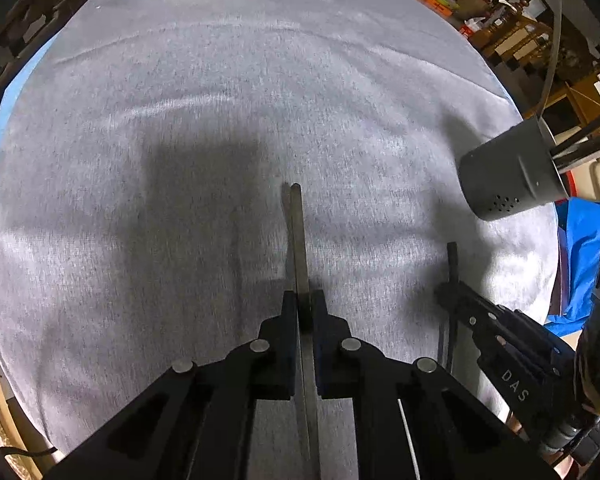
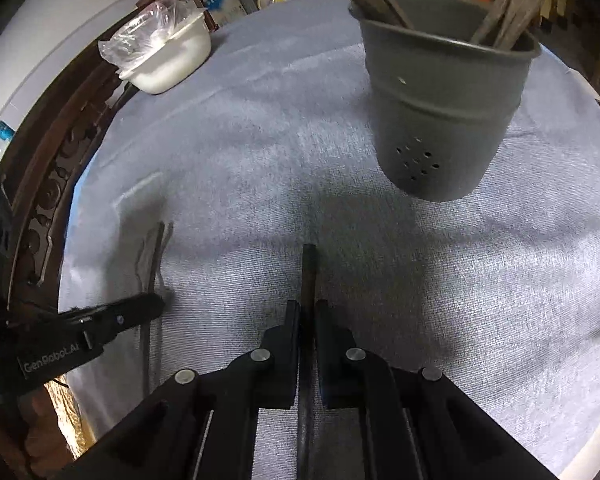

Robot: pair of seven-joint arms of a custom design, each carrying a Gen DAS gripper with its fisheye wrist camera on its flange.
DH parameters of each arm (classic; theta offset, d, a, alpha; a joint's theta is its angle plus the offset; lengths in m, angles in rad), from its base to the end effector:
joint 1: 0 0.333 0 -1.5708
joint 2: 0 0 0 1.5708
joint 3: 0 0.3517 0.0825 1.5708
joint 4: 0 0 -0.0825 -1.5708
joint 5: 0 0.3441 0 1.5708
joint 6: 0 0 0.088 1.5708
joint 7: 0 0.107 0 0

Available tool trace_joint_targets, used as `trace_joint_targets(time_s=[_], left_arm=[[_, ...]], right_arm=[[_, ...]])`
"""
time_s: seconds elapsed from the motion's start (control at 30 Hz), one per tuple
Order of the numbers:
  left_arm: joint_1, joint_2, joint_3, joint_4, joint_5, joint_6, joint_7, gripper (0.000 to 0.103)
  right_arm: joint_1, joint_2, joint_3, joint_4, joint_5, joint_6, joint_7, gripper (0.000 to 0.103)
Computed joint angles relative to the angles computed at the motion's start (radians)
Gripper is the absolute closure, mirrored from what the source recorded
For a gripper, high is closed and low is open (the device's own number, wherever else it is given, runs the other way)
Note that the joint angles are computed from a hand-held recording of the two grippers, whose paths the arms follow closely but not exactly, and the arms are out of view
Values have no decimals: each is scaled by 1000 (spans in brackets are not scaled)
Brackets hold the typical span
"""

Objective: Organize utensils
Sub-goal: 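Lift the chopstick with the right gripper toward the grey cup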

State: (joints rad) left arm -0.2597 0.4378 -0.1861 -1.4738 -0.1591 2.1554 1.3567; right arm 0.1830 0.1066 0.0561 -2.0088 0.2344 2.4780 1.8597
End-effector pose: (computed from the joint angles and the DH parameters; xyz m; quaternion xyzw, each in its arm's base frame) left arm 0.6268 -0.2789 0.5017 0.6495 -0.7423 0.1592 0.0433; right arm 0.5607 0.1347 0.4974 -0.6164 0.7615 -0.0108 0.2002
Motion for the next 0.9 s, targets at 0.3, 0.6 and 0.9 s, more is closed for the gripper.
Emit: trace_joint_targets(time_s=[0.3,0.6,0.9], left_arm=[[-9,-76,-9,-116,-1,8,16,96],[-36,-8,-2,4,29,-36,-28,94],[-40,-94,-12,-93,30,67,-38,97]], right_arm=[[-16,-23,-12,-24,53,-15,-4,95],[-13,6,-9,20,0,-43,15,93],[-18,-49,-4,-46,101,52,-62,95]])
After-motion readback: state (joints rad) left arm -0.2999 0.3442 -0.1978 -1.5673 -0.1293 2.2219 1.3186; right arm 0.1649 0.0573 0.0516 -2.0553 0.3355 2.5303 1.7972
